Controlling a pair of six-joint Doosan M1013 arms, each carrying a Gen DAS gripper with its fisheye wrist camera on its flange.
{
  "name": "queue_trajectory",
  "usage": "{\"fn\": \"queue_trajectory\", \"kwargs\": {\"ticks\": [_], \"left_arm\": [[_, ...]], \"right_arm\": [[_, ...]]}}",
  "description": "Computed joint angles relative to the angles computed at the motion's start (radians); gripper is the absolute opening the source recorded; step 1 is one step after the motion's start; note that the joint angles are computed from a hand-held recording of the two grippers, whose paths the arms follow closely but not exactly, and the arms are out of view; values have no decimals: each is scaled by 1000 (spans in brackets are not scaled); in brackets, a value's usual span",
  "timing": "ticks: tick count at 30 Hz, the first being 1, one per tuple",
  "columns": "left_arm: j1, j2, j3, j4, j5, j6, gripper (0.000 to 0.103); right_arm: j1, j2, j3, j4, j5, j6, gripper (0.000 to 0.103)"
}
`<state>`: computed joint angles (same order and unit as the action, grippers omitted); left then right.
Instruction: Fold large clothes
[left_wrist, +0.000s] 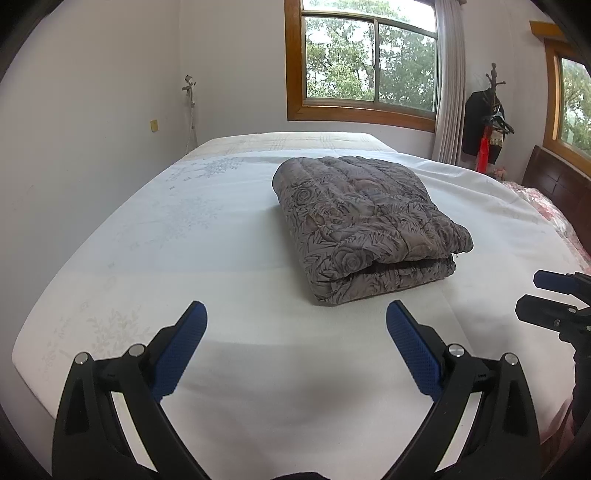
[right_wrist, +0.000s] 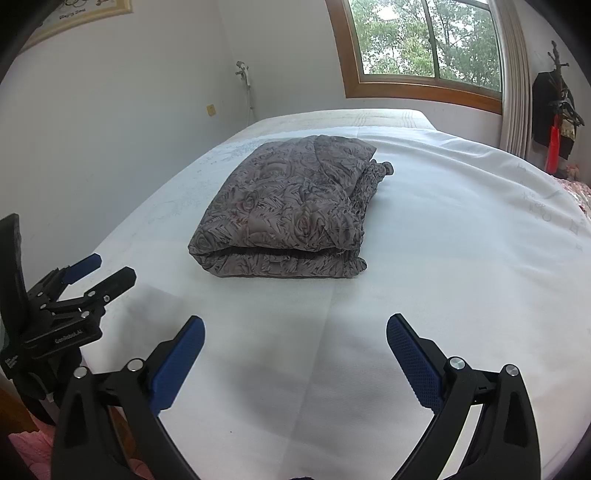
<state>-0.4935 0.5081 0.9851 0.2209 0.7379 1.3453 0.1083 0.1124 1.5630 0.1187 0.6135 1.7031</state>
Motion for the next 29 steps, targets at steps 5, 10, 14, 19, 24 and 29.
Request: {"fn": "queue_trajectory", "kwargs": {"ticks": [5,10,14,19,24,29], "left_arm": [[-1,-1,2,-1,-3,4,97],[-1,0,0,3,-1,4,97],[2,3,-4,-14,4,14,97],[4,4,-5,-29,4,22,97],[5,5,-8,-30,9,20,97],[5,5,-9,-31,10,21,97]], "right_arm": [[-1,2,-4,6,4,-6,99],[0,2,-4,2,5,-8,99],[-1,4,-6,5,8,-12,99],[-1,5,-9,3,13,-9,99],[-2,6,-9,3,14,-9,99],[-2,7,-11,3,16,-10,99]]}}
